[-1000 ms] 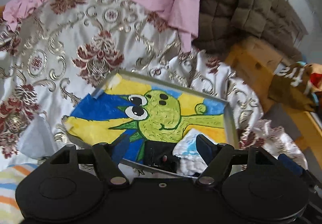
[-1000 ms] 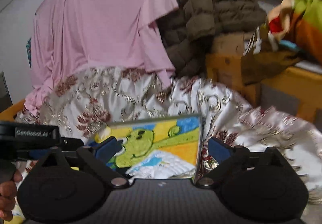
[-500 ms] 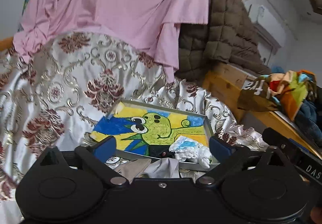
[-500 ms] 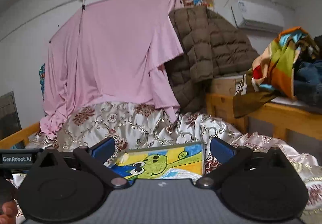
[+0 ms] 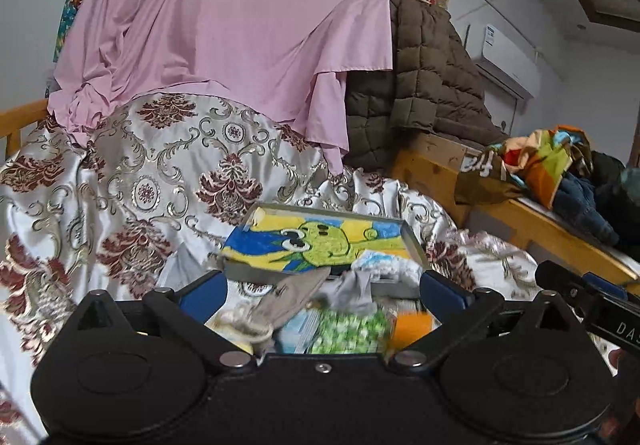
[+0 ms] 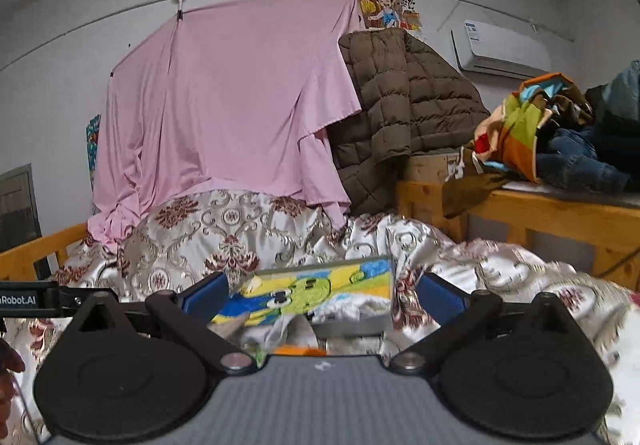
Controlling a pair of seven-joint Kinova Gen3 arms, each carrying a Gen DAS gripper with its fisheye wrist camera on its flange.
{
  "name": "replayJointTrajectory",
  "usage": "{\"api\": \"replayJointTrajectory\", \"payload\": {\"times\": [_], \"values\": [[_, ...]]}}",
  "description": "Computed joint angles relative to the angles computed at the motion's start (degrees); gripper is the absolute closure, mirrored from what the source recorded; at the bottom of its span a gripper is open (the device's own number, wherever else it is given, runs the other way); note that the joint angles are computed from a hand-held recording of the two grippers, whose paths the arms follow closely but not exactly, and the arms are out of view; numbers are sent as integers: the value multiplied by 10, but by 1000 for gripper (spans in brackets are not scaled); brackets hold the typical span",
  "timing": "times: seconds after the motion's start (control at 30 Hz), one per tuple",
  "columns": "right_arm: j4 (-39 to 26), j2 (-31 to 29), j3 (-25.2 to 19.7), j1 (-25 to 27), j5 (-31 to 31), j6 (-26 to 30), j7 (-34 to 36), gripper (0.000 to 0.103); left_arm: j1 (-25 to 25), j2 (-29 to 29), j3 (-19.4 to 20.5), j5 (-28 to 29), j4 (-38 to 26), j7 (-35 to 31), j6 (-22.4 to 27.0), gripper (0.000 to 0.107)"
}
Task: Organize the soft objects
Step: 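Lift both tools away from the tin tray, then move the right tool to the white cloth while the left tool approaches the orange cup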
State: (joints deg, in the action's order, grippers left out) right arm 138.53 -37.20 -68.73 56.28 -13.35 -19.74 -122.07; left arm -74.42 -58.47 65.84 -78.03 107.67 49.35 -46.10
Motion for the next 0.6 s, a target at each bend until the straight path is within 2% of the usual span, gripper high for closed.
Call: {"api": "replayJointTrajectory", "payload": {"times": [0.1, 0.23, 0.4, 0.6], "values": [[5, -13, 11, -31, 1, 36, -2, 0, 12, -8, -17, 12, 35, -34, -28, 5], [6, -28, 15, -65, 7, 80, -9, 0, 29, -4, -19, 11, 72, -78, -36, 5], [-8, -28, -3, -78, 27, 124, -12, 0, 45, 27, -2, 0, 109, -112, -31, 5], [-32, -17, -23, -77, 46, 183, -11, 0, 60, 51, 22, -33, 124, -117, -9, 5]]}}
